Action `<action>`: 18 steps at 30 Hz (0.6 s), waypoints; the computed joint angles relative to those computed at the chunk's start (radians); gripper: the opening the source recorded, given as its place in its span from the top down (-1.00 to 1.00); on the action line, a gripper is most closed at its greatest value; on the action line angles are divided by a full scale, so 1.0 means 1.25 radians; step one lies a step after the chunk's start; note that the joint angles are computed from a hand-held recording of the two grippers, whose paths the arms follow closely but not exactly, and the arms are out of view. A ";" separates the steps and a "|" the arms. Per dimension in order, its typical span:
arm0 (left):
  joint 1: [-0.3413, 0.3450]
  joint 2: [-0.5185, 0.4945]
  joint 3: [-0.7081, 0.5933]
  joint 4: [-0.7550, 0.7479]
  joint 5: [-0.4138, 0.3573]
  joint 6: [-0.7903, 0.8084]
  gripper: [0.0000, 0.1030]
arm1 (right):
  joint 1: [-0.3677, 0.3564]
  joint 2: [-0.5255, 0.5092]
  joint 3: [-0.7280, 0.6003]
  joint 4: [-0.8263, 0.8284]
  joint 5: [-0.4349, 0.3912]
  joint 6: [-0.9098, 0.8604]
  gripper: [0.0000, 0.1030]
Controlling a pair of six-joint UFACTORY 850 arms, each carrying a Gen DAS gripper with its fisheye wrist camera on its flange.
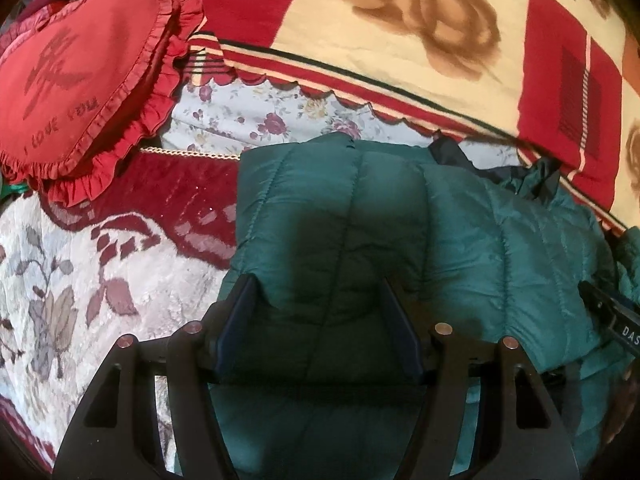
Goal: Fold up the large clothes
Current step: 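Move the right gripper toward the other sleeve of the jacket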
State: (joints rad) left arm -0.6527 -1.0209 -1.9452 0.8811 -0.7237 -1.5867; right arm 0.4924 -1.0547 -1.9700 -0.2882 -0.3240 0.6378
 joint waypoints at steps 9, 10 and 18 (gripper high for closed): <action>0.004 0.005 0.016 -0.001 0.018 -0.017 -0.28 | 0.014 0.106 0.144 -0.210 0.064 0.189 -0.22; 0.005 0.003 0.013 -0.004 0.017 -0.015 -0.28 | 0.016 0.122 0.169 -0.243 0.078 0.216 -0.22; 0.007 0.003 0.017 0.000 0.037 -0.033 -0.30 | 0.014 0.114 0.185 -0.167 0.084 0.135 -0.22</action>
State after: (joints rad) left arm -0.6437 -1.0177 -1.9236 0.8814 -0.6780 -1.6276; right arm 0.5095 -0.9119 -1.7390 -0.4966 -0.2193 0.8072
